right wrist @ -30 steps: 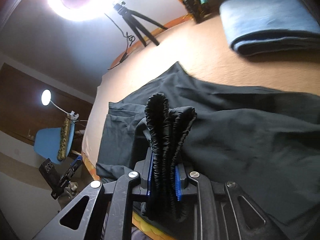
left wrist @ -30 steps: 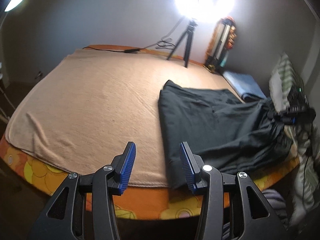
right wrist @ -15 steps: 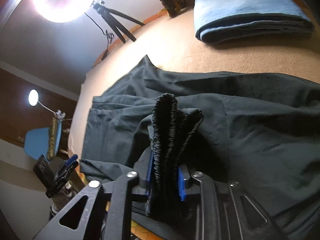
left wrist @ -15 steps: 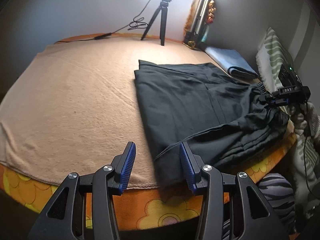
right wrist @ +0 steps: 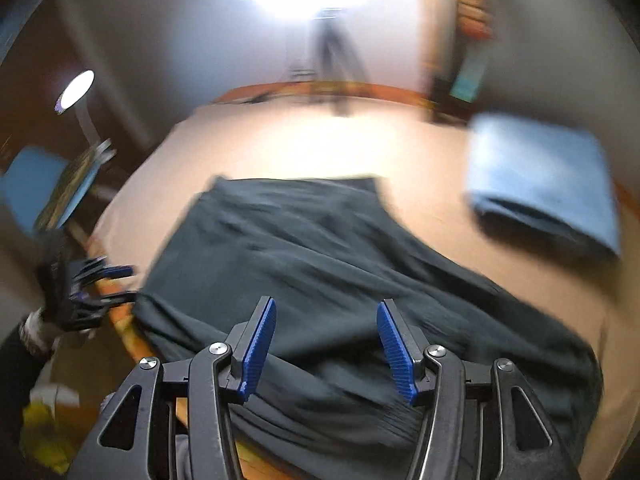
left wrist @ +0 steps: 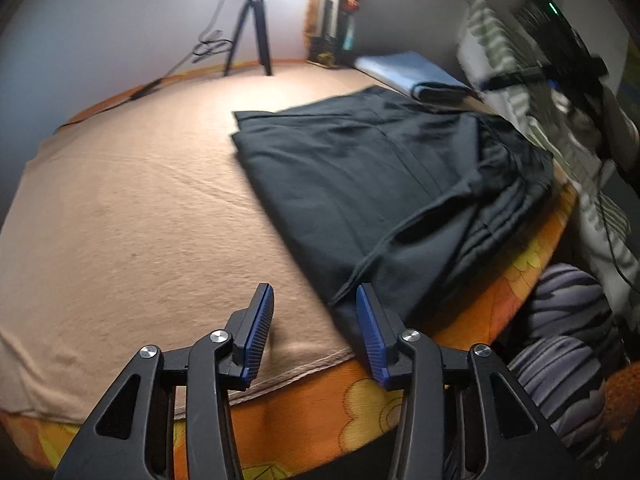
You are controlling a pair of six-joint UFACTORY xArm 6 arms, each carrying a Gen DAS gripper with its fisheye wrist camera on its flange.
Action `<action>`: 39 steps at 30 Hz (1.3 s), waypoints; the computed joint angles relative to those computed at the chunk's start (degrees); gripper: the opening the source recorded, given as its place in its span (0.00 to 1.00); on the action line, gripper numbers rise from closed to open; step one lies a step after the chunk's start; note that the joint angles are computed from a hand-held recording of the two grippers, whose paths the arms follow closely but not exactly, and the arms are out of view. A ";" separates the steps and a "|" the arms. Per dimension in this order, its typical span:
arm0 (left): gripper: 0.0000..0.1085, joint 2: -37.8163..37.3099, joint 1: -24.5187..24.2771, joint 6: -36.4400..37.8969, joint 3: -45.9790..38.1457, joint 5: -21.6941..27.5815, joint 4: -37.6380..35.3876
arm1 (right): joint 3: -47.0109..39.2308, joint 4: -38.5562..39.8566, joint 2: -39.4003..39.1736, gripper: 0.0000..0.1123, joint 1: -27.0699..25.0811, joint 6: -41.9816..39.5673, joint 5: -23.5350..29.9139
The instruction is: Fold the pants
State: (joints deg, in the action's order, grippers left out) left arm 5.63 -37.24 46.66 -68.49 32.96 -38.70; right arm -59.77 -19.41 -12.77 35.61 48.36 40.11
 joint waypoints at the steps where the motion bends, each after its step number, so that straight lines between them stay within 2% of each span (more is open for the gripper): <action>1: 0.38 0.05 0.11 0.39 -0.17 0.62 -0.36 | -4.19 4.25 4.62 0.50 -0.32 -5.81 -1.25; 6: 0.30 0.58 -0.06 2.59 -1.10 2.17 -1.47 | -21.97 17.22 22.52 0.50 -1.86 -21.67 -2.69; 7: 0.29 0.68 -0.22 2.88 -1.23 2.31 -1.43 | -26.63 18.61 26.64 0.50 -2.14 -23.61 -1.61; 9: 0.24 0.79 -0.33 3.95 -1.49 3.01 -1.62 | -36.65 19.04 34.77 0.50 -2.43 -26.52 1.32; 13: 0.22 0.80 -0.45 5.59 -1.60 3.31 -2.13 | -53.14 21.38 47.17 0.50 -2.64 -30.82 7.68; 16: 0.21 0.57 -0.51 6.76 -1.12 3.14 -3.09 | -65.87 20.11 55.47 0.50 -2.39 -31.24 14.31; 19: 0.21 0.37 -0.70 7.38 -0.77 2.83 -3.48 | -73.97 19.05 60.77 0.50 -2.10 -31.37 19.40; 20: 0.21 0.33 -0.73 7.61 -0.75 2.82 -3.50 | -75.65 18.78 61.86 0.47 -1.89 -31.45 20.68; 22: 0.21 0.37 -0.99 8.21 -0.68 2.40 -3.22 | -75.74 19.93 62.20 0.25 -1.53 -32.85 20.95; 23: 0.19 0.31 -1.23 8.32 -0.49 1.98 -2.89 | -74.99 18.52 61.81 0.23 -1.03 -32.79 20.67; 25: 0.13 0.45 -1.63 8.35 -0.38 0.95 -2.40 | -75.85 16.56 62.25 0.01 -0.45 -32.59 21.39; 27: 0.06 -0.02 -2.46 7.92 0.41 -0.94 -1.36 | -74.03 14.76 60.94 0.00 -0.09 -31.24 20.34; 30: 0.05 -1.28 -2.79 6.03 1.68 -2.71 0.21 | -69.73 12.39 57.63 0.00 0.20 -28.64 16.99; 33: 0.03 -3.95 -2.75 4.50 4.08 -2.82 0.07 | -68.46 10.23 55.93 0.00 -0.12 -26.95 15.53; 36: 0.00 -7.05 -2.51 4.70 7.00 -0.95 -0.70 | -70.19 6.29 56.55 0.00 -0.59 -24.07 15.64; 39: 0.00 -9.74 -4.05 4.25 10.48 -2.54 2.03 | -68.72 11.98 55.74 0.00 -2.57 -24.98 12.38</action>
